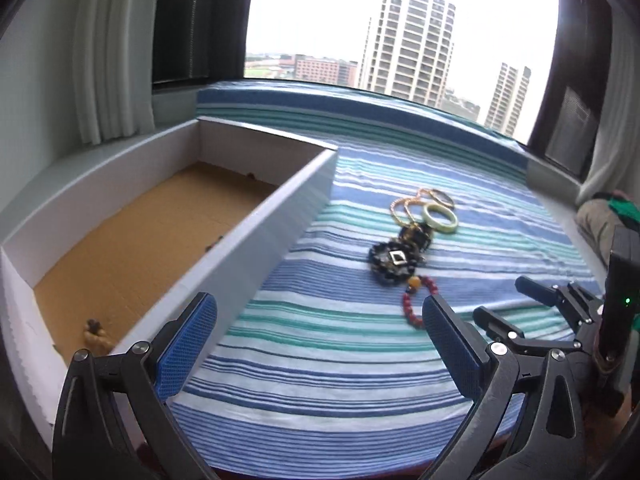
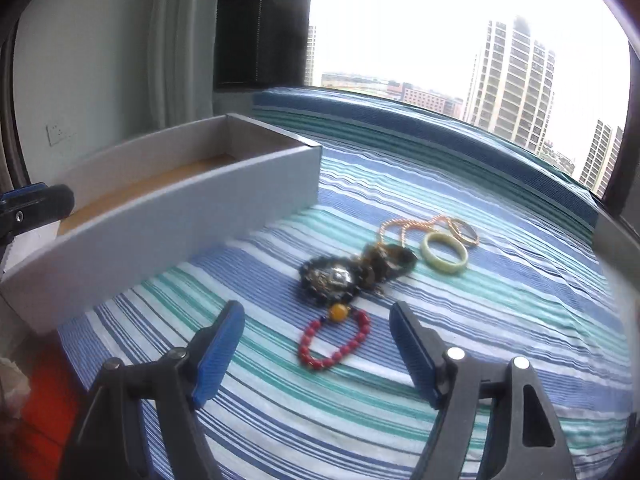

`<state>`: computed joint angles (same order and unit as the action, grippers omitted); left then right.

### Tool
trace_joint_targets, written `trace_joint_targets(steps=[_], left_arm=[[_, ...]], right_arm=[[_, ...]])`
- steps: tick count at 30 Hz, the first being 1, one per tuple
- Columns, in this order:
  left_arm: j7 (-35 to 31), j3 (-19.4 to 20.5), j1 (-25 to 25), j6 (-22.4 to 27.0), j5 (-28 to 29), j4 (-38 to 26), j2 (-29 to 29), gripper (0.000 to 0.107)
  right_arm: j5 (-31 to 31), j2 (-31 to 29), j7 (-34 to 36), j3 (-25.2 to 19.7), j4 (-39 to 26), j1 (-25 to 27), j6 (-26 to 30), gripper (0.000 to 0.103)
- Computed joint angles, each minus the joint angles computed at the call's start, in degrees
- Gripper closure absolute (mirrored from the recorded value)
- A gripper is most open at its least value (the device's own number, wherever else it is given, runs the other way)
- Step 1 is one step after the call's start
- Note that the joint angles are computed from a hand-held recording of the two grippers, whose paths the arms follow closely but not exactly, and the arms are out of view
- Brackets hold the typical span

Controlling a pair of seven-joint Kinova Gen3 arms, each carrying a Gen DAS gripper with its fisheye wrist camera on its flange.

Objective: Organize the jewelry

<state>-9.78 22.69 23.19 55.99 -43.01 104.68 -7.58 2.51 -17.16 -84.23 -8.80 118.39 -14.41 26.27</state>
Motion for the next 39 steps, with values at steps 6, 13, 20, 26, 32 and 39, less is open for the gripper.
trace_joint_targets(steps=[6,13,20,26,32,39], left_arm=[[-6.63,-2.67,3.93,-4.17,4.72,-2.62,8.85,0.005],[-8.35,-6.69,9.02,-3.42,5.75,-2.48,12.67,0.005],[-10.32,-9.44,9.01,-4.72,11.40,-1.34,12.80,0.005],[-9.95,-9.55,10.21,-2.85,10.44,-1.85,13.72,0.005],[-9.57,-9.94,11.84,-0.98,8.97,-2.70,14.88,0.005],[-9.99,-10.31,11.94,-1.61,9.06,-2.44,14.85,0.005]], right_arm=[[3.09,-3.98,-4.17,2.02,7.01,7.93,2.08,0.024],[4.89,-4.51,-7.06,3.16,11.84,12.57,0.63,0.023],[4.79,-4.47,-7.02,2.44,13.23,11.68,-0.23,0.023],[5.34,-4.27,-8.01,1.88,13.68,11.81,0.04,0.023],[5.36,-4.11,-8.56,2.18,13.76,11.51,-0.15,0.022],[2.59,-4.02,-6.36,5.69,13.82,9.42,-0.23,0.022]])
